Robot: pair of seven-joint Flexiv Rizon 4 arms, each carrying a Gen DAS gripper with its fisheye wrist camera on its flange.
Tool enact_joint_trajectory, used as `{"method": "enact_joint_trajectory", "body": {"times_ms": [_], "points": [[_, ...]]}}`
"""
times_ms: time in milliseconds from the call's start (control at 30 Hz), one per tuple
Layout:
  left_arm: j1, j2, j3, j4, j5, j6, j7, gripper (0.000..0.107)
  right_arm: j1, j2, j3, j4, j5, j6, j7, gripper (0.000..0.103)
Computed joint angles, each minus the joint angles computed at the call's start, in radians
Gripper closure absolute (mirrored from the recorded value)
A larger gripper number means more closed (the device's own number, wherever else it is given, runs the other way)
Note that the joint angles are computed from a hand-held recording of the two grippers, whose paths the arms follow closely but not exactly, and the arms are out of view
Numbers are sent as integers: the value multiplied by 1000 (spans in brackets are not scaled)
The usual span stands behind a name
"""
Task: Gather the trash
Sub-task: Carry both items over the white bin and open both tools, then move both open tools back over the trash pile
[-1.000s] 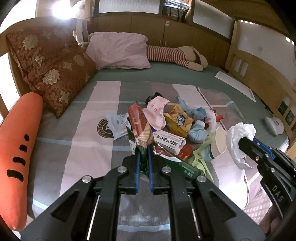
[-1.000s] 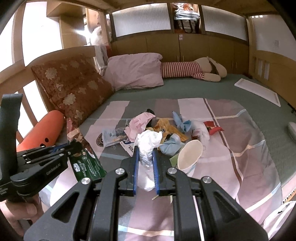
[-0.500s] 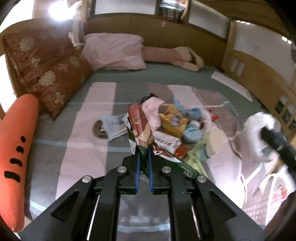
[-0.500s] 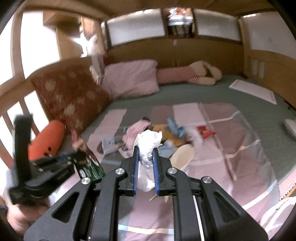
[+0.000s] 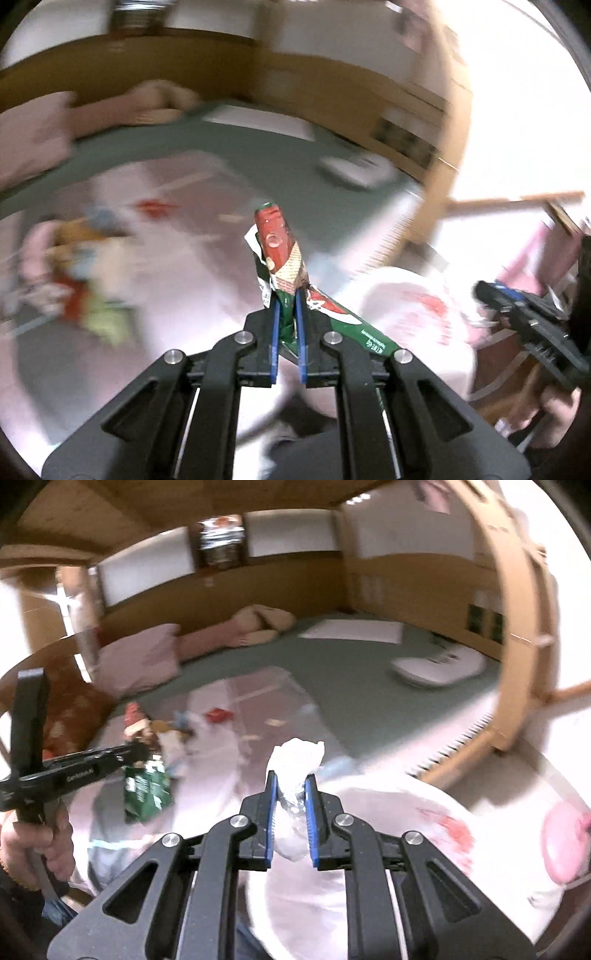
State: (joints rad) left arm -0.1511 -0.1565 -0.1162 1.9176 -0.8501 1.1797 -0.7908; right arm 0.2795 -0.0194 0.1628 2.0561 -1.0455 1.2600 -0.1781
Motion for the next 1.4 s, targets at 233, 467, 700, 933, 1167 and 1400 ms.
{"method": "enact_joint_trajectory", "body": {"times_ms": [233,467,700,933,1167,1400], "points": [[-91,-113,17,-166,392,-117,-273,16,-84,81,-8,66,-159,3,203,8],[38,-3,35,-63,251,12,-220,11,-139,37,-37,-9,-415,161,441,8],[128,76,139,63,166,309,-207,7,30,-242,-42,-332,-500,208,379,4],[245,95,250,141,479,305,-509,7,235,-519,-77,-629,-326,215,132,4],[326,56,273,111,629,161,-717,7,298,-601,-18,-654,-24,64,-205,4],[329,55,263,106,692,159,-755,7,355,-591,-102,-638,37,86,-207,4]]}}
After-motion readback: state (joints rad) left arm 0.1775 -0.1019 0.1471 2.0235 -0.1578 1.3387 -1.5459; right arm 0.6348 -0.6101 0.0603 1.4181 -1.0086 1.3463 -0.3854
